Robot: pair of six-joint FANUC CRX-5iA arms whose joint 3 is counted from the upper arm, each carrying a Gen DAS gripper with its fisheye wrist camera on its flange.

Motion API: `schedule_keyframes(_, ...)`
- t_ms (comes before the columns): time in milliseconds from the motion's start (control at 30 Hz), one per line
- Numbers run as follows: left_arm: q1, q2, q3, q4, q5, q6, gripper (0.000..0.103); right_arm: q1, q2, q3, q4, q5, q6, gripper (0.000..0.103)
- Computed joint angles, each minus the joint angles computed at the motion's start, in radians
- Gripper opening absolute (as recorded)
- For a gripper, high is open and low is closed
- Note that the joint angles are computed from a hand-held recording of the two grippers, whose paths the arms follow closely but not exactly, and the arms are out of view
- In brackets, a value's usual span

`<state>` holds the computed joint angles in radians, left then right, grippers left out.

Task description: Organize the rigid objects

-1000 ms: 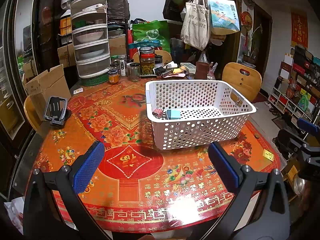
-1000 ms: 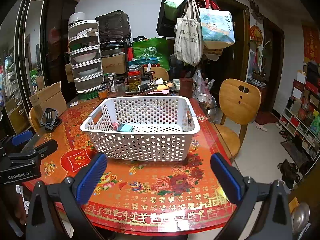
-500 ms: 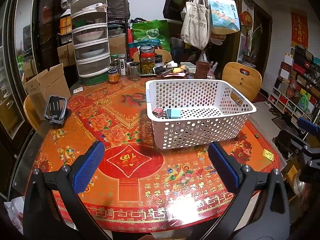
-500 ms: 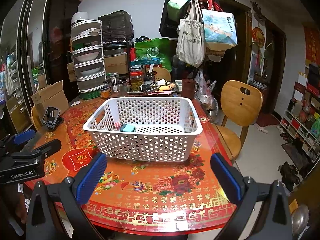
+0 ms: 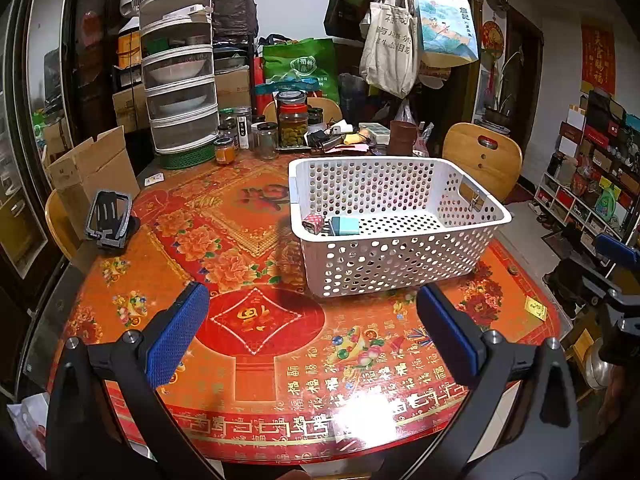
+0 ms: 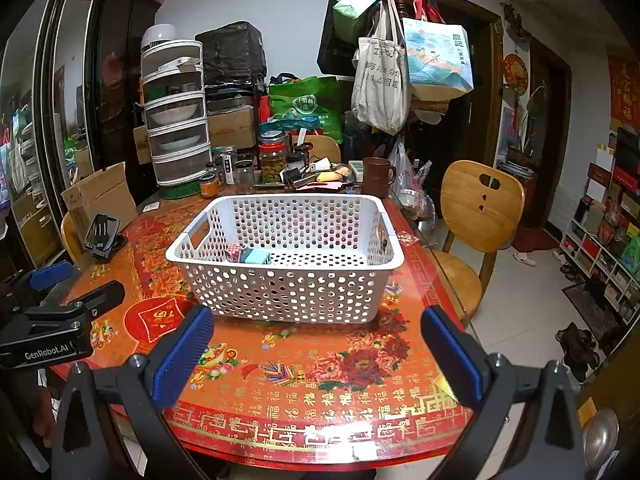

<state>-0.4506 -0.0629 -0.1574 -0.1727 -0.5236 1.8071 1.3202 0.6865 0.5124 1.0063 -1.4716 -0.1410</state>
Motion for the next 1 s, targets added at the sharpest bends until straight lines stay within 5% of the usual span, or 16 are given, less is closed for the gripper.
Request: schedule_keyframes(1000,-0.007,0.006,0.012,-0.011,-0.01,0.015,0.102,0.0,0.004,0.008,-0.002,-0.001,0.007,0.103)
